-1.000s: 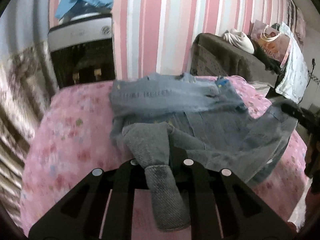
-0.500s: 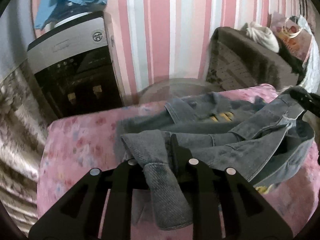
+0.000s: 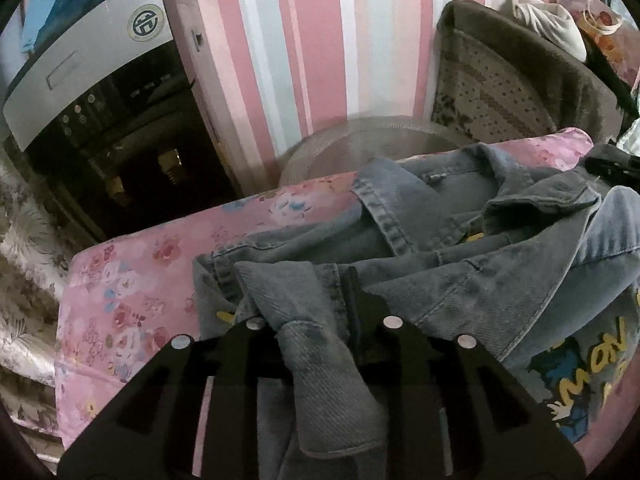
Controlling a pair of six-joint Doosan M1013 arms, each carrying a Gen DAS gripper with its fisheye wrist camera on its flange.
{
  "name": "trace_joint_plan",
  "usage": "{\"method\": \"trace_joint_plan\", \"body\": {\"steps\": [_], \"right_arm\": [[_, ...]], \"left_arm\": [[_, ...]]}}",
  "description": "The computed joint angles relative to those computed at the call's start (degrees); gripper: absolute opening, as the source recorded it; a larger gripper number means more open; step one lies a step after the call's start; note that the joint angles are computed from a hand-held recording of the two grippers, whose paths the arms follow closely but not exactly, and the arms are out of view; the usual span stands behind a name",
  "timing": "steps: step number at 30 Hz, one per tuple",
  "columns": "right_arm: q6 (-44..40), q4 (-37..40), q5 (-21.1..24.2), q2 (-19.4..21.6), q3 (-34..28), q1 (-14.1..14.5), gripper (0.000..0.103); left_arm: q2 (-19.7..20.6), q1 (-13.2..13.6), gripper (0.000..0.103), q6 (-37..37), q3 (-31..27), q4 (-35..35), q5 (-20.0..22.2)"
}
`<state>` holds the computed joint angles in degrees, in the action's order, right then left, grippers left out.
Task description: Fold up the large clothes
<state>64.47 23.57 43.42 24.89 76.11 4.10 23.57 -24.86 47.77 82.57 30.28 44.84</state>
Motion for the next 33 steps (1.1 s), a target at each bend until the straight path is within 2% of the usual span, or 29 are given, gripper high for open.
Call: {"method": "trace_joint_plan", "body": {"steps": [2,3,6,7,9,10,12,13,14,19,21,25,30,32,33], "right_arm": [[-4.07,9.26,3.22,-0.09,-0.47,-1.72,0.06],[-5.59,12.71,3.67,-0.53,-0.13,-2.41,0.064],[-10.01,19.85,4.56,-2.06,0.95,-4.09,0.065],[-10.74,20.07,3.57,-2.81,1.6,-4.34,0.067],[-11.0,18.71,1.4,-3.85,2.79,-4.42,0.07],[-10.85,17.42,0.33,-4.34,3.5,-4.39,0.07],[-9.99,14.55,-0.73,-4.9,4.51,-4.24,0.07],[-9.7,13.5,-0.85,-4.91,4.69,-4.24,0.07],[-9.35,12.12,-1.31,-5.03,5.1,-4.05,0.07],[-11.93,7.49,-8.1,-7.28,9.6,-3.46,0.07],[-13.75,7.85,-9.45,-8.03,10.98,-3.69,0.07],[-13.41,6.57,-8.69,-8.41,12.08,-4.34,0.07],[-15.34,8.03,-7.88,-8.45,13.09,-4.6,0.069],[-16.29,7.54,-6.36,-8.07,12.92,-4.26,0.067],[-16.68,7.35,-5.56,-7.84,12.77,-4.08,0.059]], "left_arm": [[-0.42,0.51,0.035,1.81,-0.09,-3.46,-1.06],[-0.75,0.79,0.045,2.65,0.05,-5.24,-1.9],[-2.39,1.59,0.064,5.45,1.36,-10.54,-6.02],[-3.05,1.79,0.067,6.59,1.97,-12.33,-7.64],[-3.56,1.76,0.081,7.0,2.44,-13.43,-8.92],[-3.88,1.49,0.086,5.65,2.67,-12.05,-8.92],[-4.51,0.47,0.1,-0.2,3.19,-4.92,-8.06],[-4.98,-0.23,0.1,-4.2,3.47,0.47,-6.75],[-5.19,-0.5,0.1,-5.98,3.77,2.86,-6.37],[-7.26,-0.98,0.1,-13.16,6.07,10.03,-3.33],[-8.98,-1.07,0.1,-16.35,8.47,12.15,-4.09],[-11.22,-1.55,0.1,-18.78,12.03,13.84,-5.76],[-12.0,-3.4,0.1,-19.54,14.65,14.99,-5.15],[-11.62,-3.46,0.1,-17.3,14.77,13.26,-5.68],[-10.9,-3.41,0.1,-15.25,14.26,11.92,-5.18]]}}
